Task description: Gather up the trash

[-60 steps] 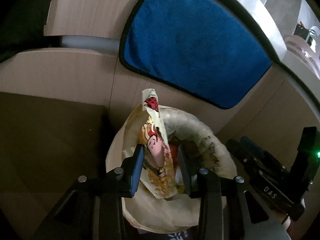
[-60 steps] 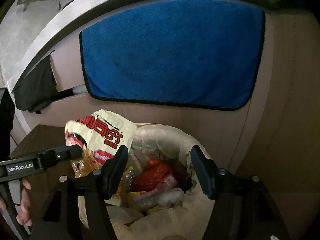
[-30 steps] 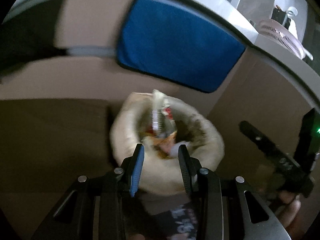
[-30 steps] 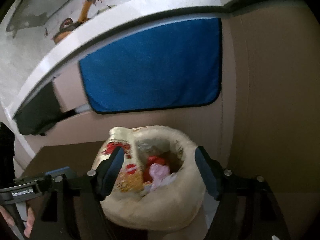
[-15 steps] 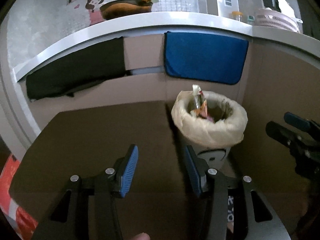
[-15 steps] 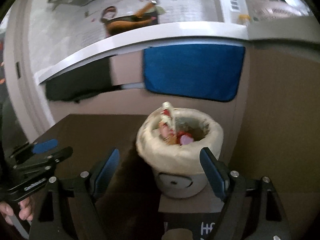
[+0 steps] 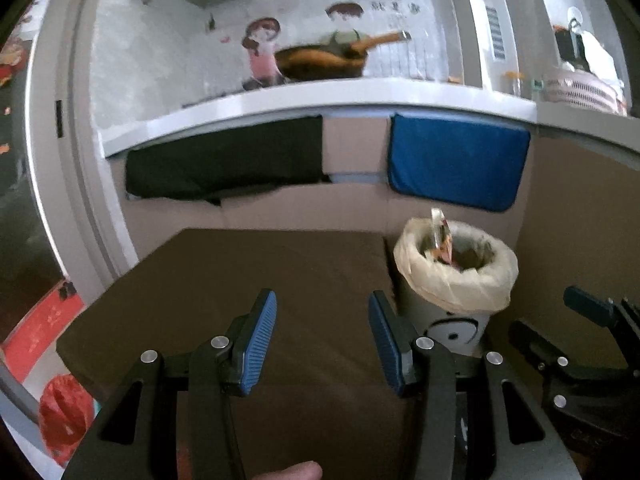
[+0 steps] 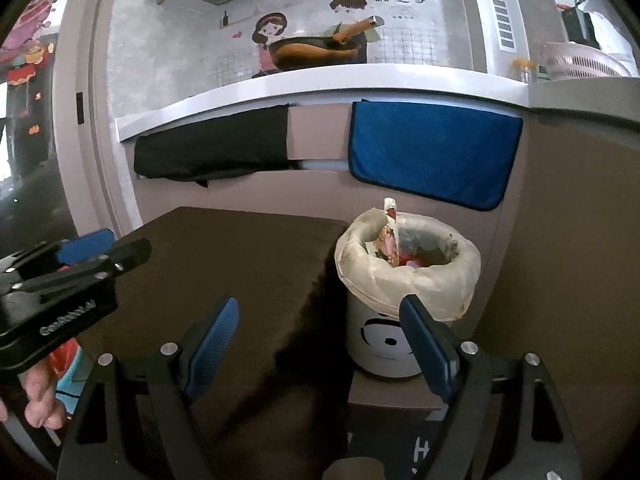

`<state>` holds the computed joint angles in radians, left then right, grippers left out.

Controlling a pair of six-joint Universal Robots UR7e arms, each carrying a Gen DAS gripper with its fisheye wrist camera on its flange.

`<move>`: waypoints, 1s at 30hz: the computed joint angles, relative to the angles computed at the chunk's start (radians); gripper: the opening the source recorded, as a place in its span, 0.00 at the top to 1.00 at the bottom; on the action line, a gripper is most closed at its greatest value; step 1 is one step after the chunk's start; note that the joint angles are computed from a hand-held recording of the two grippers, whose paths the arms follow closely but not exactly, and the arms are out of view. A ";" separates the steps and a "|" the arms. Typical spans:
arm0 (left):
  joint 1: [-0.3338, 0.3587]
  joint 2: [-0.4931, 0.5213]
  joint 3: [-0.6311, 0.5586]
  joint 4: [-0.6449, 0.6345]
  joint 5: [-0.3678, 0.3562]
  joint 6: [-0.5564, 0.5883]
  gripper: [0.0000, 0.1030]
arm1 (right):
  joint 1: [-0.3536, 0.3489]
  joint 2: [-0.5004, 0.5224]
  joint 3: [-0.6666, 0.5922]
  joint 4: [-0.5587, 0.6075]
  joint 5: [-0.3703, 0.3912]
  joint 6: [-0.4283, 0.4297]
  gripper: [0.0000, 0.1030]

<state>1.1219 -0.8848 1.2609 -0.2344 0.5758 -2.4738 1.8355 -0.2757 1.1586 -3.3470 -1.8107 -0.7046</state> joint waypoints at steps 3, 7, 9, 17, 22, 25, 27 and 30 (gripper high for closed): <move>-0.002 -0.018 0.017 0.006 0.007 -0.029 0.52 | -0.001 -0.006 0.007 -0.005 0.004 0.017 0.22; -0.005 -0.019 0.012 0.022 -0.003 -0.039 0.52 | -0.004 -0.018 0.027 -0.016 0.014 0.037 0.22; -0.009 -0.025 0.022 0.011 -0.004 -0.033 0.52 | -0.004 -0.022 0.036 -0.022 0.021 0.038 0.22; -0.005 -0.032 0.025 0.014 0.003 -0.030 0.52 | -0.003 -0.025 0.045 -0.010 0.031 0.036 0.22; -0.005 -0.034 0.028 0.012 0.004 -0.028 0.52 | 0.000 -0.025 0.051 -0.024 0.031 0.028 0.22; -0.009 -0.032 0.029 0.006 -0.004 -0.029 0.52 | -0.001 -0.026 0.053 -0.027 0.034 0.029 0.22; -0.009 -0.032 0.030 0.005 -0.004 -0.028 0.52 | -0.001 -0.026 0.052 -0.025 0.033 0.030 0.22; -0.009 -0.030 0.027 0.008 -0.005 -0.030 0.52 | -0.002 -0.027 0.053 -0.025 0.034 0.027 0.22</move>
<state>1.1129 -0.9152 1.2883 -0.2262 0.5707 -2.5039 1.8333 -0.3030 1.2111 -3.3717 -1.7762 -0.6772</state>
